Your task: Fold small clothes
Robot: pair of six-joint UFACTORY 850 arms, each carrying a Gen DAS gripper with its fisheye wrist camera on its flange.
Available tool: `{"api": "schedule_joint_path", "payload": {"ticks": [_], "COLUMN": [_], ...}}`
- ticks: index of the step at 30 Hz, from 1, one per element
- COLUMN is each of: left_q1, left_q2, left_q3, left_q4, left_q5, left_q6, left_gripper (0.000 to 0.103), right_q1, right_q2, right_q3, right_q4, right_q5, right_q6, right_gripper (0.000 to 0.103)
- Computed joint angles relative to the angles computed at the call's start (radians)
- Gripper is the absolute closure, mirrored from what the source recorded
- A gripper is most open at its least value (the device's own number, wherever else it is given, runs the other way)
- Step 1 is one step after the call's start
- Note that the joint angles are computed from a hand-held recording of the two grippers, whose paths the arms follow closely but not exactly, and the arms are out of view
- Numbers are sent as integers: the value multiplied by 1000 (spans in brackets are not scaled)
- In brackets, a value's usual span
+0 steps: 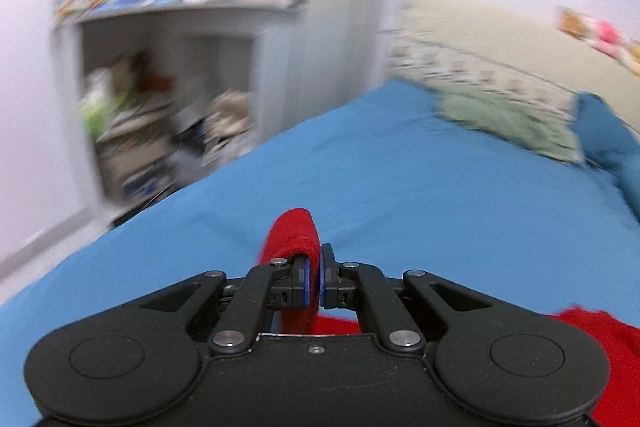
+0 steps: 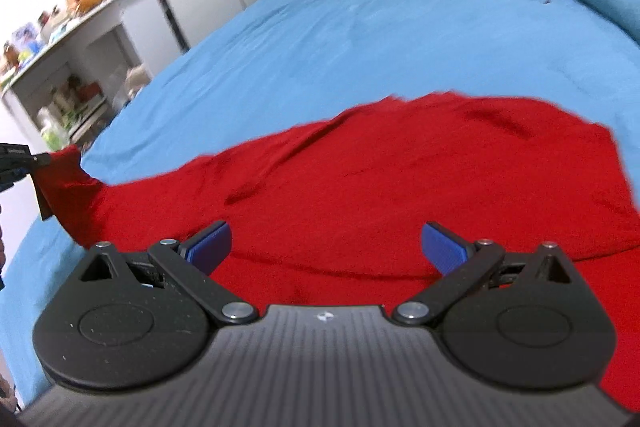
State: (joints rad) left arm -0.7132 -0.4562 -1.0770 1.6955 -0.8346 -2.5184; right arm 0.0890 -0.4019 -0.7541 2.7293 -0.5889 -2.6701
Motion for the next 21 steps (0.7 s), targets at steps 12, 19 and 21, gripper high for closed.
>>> {"api": "schedule_joint_path", "payload": {"ticks": [12,19,21], "left_q1": [-180,-207,-207], "left_q2": [-498,-667,-648], "left_q3": [-693,-885,-868], "left_q4": [-217,-511,-511], "left_q5": [406,409,422], "left_q6": [593,911,935], "left_gripper": [99,97,82], "right_q1": [-220,-307,-312], "right_q2": [97,75,76], "right_q3": [48,61,66], "right_q4": [133,66,50], "right_q5": [47,78,74], "right_q6": [-142,-141,-135], "right_gripper": [0,0,0]}}
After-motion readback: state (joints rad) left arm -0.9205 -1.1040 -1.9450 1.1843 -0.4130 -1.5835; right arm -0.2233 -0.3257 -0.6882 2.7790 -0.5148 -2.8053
